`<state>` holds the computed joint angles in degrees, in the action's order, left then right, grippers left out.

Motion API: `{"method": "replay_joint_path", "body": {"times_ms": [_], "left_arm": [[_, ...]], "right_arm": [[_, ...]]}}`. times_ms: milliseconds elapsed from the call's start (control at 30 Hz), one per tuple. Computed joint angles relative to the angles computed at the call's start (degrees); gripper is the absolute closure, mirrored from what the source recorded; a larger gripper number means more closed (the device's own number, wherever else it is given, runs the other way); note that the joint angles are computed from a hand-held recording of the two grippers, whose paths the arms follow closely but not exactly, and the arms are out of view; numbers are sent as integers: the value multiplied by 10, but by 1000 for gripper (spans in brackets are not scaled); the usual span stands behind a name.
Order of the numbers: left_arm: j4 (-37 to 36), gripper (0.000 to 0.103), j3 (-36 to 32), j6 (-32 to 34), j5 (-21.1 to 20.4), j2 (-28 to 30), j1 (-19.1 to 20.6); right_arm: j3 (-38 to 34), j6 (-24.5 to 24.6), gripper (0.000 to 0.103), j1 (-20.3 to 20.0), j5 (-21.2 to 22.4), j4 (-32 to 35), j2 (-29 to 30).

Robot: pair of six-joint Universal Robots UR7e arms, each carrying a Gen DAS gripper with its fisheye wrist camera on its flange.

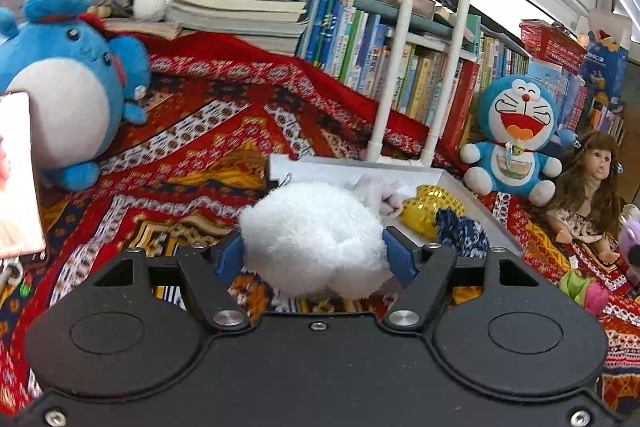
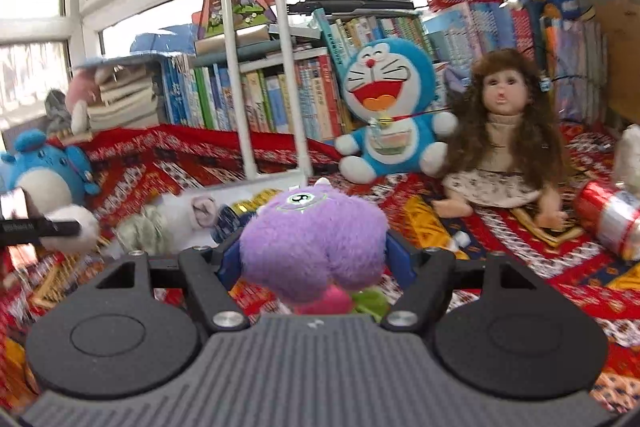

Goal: Organize soft objects
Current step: 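Carry the fluffy ball with the left gripper while the right carries the purple plush to the tray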

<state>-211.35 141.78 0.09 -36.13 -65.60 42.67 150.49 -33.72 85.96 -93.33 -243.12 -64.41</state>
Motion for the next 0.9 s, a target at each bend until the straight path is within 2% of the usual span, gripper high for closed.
{"method": "replay_joint_path", "body": {"times_ms": [167,400,567,767,833,900], "left_arm": [[68,33,-58,-4,-32,-9,21],[115,33,-151,-4,-76,20,58],[173,33,-229,2,-91,56,89],[240,33,-306,-10,-104,101,127],[255,37,-327,-16,-109,114,140],[267,46,-345,-21,-119,126,153]], "right_arm": [[-58,7,29,32,1,110,-27],[-167,22,29,81,-33,260,-16],[-254,48,29,98,-66,360,22],[-349,74,29,97,-94,451,79],[-377,80,29,94,-99,473,99],[-401,84,29,91,-102,491,118]]}}
